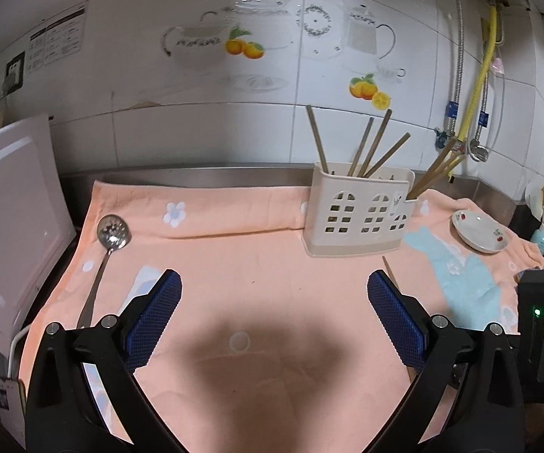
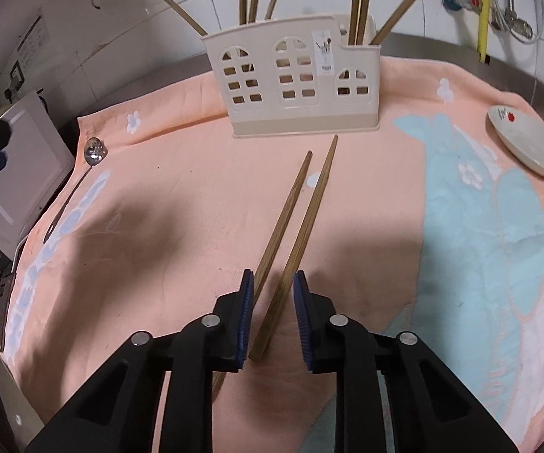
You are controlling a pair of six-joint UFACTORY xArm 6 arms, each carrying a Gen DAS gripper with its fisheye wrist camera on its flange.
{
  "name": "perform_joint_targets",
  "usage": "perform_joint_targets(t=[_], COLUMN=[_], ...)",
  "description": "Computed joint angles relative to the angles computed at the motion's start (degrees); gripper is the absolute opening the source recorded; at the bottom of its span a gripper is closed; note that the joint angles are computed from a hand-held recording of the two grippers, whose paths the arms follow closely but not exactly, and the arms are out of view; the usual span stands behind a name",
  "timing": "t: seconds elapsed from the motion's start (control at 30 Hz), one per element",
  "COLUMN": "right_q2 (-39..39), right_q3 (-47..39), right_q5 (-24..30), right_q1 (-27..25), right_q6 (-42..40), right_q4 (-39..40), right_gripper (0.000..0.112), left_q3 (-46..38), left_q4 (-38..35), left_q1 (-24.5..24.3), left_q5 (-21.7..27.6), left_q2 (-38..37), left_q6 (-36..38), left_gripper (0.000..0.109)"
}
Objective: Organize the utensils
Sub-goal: 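Move the right tool to a loose chopstick while the left tool moves to another, then close the right tool on a chopstick while the left tool closes on another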
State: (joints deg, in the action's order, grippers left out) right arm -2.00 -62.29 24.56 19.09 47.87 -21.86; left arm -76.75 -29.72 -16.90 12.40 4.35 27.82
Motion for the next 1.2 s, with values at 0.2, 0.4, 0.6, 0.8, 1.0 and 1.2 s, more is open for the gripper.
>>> perform_joint_targets(t=[0.2,0.4,0.6,0.8,1.0,1.2], right_q2=[1.3,2.4,3.8,4.0,2.3,-0.5], right_q3=[-0.7,-1.5,-3.7,-4.3,-2.1,0.9], right_q5=[0.8,1.7,3.9,5.5,4.3,3.0], right_q1=[-0.2,-0.1,0.2,0.6,0.0,-1.0], right_q6=[1.6,2.3,3.5,4.2,4.6,5.0], right_q4=[0.4,0.2,-1.6,-3.8,-4.4,-5.4], right_gripper=[0.014,0.013,0.013,0.011,0.009,0.008], left_q3=[1.5,2.3,3.0,3.8,5.3,6.4], left_q4=[-1.9,-2.8,-2.5,-1.0,0.4,-0.2], left_q1=[0.6,0.9,1.0,0.5,-0.2,-1.4], left_q5=[-0.1,0.4,0.7,1.1,1.9,3.9], left_q2=[-0.8,-0.9,-1.0,-1.4,-2.0,-2.4], left_q6=[1.0,1.2,0.5,-0.6,-1.4,-0.8], left_gripper=[0.098,0.098,0.098,0.098,0.098,0.098])
